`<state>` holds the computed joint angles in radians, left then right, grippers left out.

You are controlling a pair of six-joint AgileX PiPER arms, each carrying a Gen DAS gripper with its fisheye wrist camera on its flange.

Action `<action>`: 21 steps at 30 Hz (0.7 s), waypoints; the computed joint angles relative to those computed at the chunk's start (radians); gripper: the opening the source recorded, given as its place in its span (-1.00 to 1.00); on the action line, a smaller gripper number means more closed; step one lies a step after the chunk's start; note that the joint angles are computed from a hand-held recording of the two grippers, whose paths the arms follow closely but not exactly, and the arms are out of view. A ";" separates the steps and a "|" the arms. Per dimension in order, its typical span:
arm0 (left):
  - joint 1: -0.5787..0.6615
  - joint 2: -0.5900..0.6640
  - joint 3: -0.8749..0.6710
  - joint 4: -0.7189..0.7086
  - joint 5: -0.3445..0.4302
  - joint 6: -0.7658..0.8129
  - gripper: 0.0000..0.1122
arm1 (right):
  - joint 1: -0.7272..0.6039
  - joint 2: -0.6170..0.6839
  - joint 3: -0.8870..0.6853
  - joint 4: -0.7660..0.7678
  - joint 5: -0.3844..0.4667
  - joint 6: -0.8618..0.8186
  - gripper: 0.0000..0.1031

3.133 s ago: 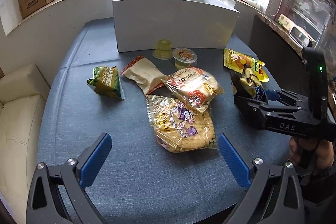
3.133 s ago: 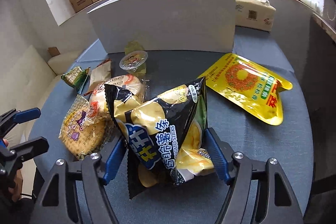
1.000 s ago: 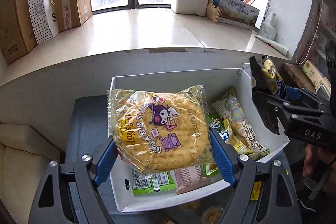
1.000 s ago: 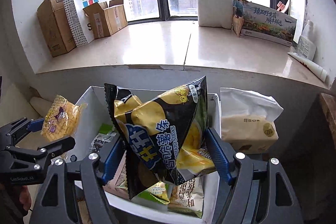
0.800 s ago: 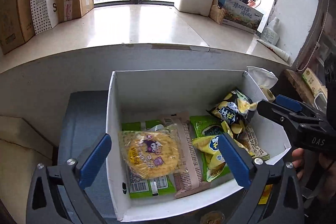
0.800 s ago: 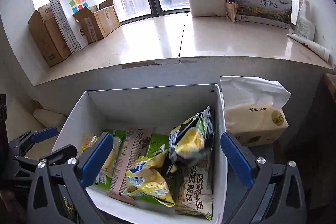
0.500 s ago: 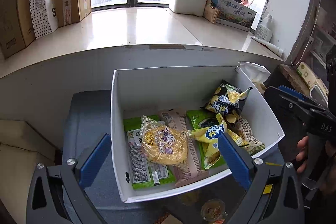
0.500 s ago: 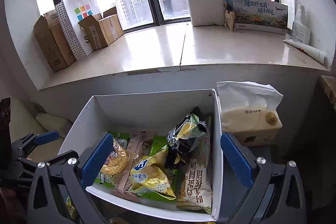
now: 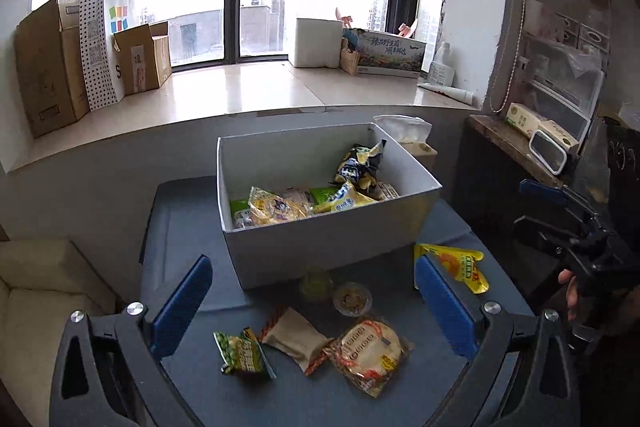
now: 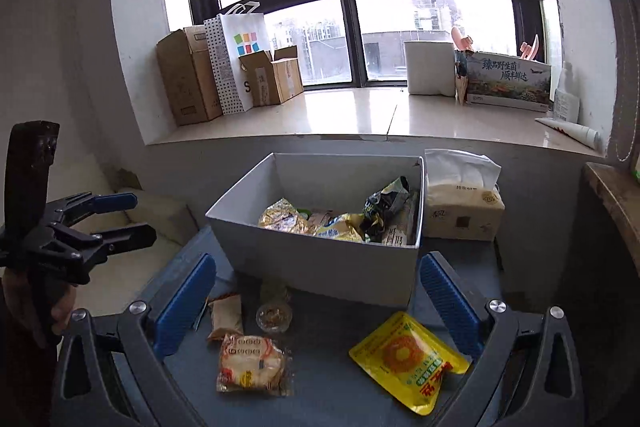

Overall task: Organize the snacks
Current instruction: 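Grasp the yellow noodle pouch with the right tool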

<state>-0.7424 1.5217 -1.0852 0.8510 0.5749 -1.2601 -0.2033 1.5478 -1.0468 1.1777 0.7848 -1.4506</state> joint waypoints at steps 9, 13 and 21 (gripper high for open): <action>-0.203 -0.049 0.259 0.184 -0.039 -0.453 0.83 | -0.158 0.002 0.312 0.060 -0.043 -0.302 1.00; -0.222 -0.043 0.293 0.196 -0.055 -0.500 0.83 | -0.158 0.083 0.302 0.090 -0.097 -0.364 1.00; -0.238 -0.032 0.283 0.180 -0.026 -0.473 0.83 | -0.066 0.315 -0.015 -0.203 -0.168 -0.272 1.00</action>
<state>-0.9803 1.4897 -0.8023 1.0305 0.5486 -1.7332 -0.2691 1.8628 -1.0618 0.9744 0.6168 -1.7226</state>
